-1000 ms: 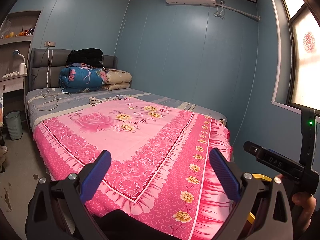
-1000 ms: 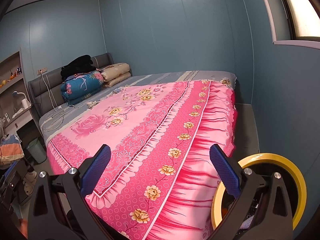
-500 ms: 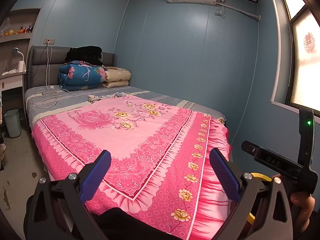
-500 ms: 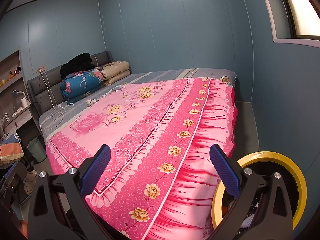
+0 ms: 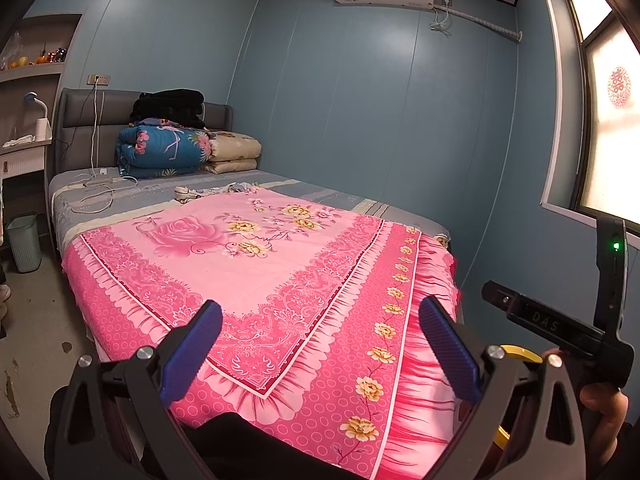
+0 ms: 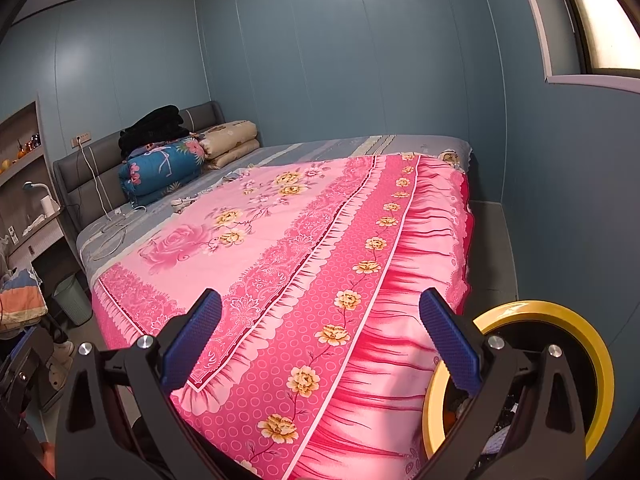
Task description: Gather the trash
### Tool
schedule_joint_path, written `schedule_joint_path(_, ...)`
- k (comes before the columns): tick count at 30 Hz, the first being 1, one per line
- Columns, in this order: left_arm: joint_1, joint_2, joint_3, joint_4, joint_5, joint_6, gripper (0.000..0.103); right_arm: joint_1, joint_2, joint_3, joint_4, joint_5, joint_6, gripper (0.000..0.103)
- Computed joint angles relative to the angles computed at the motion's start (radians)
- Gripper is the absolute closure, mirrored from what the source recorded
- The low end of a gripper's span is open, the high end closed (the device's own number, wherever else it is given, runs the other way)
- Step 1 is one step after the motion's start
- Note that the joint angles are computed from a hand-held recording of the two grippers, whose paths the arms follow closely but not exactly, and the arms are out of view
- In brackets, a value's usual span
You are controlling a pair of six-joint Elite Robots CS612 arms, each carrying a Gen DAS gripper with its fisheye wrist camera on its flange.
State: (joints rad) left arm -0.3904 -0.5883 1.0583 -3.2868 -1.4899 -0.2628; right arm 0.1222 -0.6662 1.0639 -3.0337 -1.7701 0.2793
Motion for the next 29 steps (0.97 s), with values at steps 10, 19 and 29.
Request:
schedule_joint_path(10,0.000,0.000,-0.003,0.011,-0.005,-0.005,0.008,0.000,-0.001,0.005,0.001,-0.004,0.008,0.008)
schedule_joint_path(19,-0.001,0.003,-0.008,0.016,0.003,-0.012,0.008,-0.001,0.000,0.003,0.003,-0.002,0.007,0.008)
schedule_joint_path(29,-0.001,0.002,-0.008,0.022,-0.003,-0.010,0.008,-0.002,0.000,0.003,0.011,0.000,0.013,0.008)
